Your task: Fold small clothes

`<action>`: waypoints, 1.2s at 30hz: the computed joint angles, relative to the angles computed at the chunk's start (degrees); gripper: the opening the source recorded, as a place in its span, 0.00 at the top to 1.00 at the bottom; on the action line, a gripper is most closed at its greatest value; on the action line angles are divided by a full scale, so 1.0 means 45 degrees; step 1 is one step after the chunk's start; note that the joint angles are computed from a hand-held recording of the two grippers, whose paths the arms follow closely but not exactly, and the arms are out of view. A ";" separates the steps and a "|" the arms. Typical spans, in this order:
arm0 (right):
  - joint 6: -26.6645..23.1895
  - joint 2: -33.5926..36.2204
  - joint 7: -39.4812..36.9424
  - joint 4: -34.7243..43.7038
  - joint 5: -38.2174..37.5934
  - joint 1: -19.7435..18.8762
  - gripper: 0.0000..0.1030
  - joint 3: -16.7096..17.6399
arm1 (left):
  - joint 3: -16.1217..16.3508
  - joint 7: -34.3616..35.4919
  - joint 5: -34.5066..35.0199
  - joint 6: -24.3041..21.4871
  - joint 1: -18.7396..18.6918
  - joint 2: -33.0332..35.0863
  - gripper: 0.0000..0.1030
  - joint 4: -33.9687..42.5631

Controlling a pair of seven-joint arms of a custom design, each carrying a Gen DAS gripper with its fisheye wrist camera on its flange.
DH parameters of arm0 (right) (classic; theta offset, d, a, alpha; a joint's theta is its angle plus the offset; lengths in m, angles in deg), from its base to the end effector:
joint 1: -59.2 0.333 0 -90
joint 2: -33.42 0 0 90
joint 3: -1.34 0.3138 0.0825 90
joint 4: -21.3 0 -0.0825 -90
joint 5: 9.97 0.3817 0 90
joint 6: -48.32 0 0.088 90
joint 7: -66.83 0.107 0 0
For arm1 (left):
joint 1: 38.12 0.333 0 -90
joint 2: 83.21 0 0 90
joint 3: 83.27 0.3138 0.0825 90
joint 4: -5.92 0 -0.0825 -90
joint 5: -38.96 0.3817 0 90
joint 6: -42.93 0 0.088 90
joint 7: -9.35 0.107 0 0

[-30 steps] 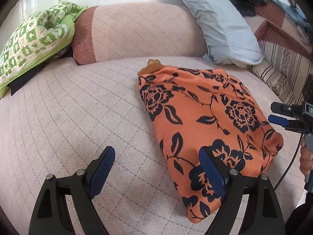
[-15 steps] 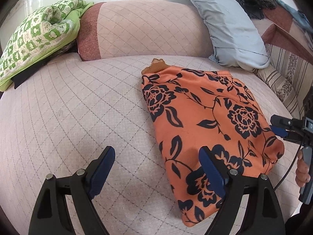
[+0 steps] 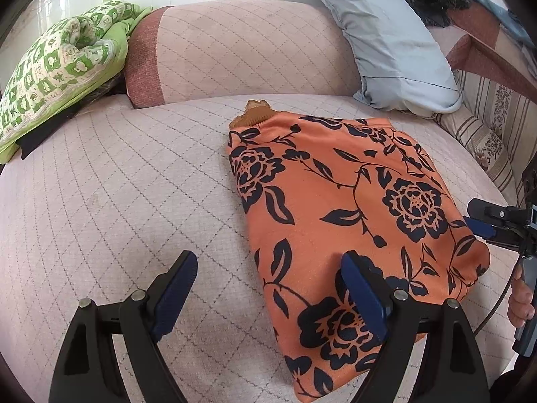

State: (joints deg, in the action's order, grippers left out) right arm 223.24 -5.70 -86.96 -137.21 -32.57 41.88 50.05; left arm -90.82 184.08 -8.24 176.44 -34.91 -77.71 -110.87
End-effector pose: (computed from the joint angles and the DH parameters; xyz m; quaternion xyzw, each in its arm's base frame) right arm 0.3348 0.2376 0.4180 -0.2442 0.8622 -0.1443 0.4198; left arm 0.5864 -0.0556 0.4207 -0.2540 0.9078 -0.3280 0.0612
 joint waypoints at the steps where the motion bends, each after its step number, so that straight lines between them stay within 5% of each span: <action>1: 0.0139 0.0064 0.0021 -0.0025 -0.0017 -0.0073 0.25 0.0025 | -0.0004 -0.0055 0.0032 -0.0040 -0.0007 0.0033 0.15 0.0024; 18: 0.2555 0.0530 -0.0790 -0.0597 0.1789 -0.1769 0.25 0.1517 | -0.0110 -0.0373 0.0172 -0.0515 0.0003 0.0352 0.15 0.0325; 36: 0.3898 0.0971 -0.2702 -0.0743 0.4349 -0.2575 0.25 0.2730 | -0.0192 -0.0799 0.0488 -0.0958 0.0074 0.0708 0.12 0.0602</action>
State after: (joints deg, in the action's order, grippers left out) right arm 240.78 -1.33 -99.12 -140.55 -13.00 30.29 62.33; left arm -91.69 180.48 -6.04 172.13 -34.58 -74.53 -108.17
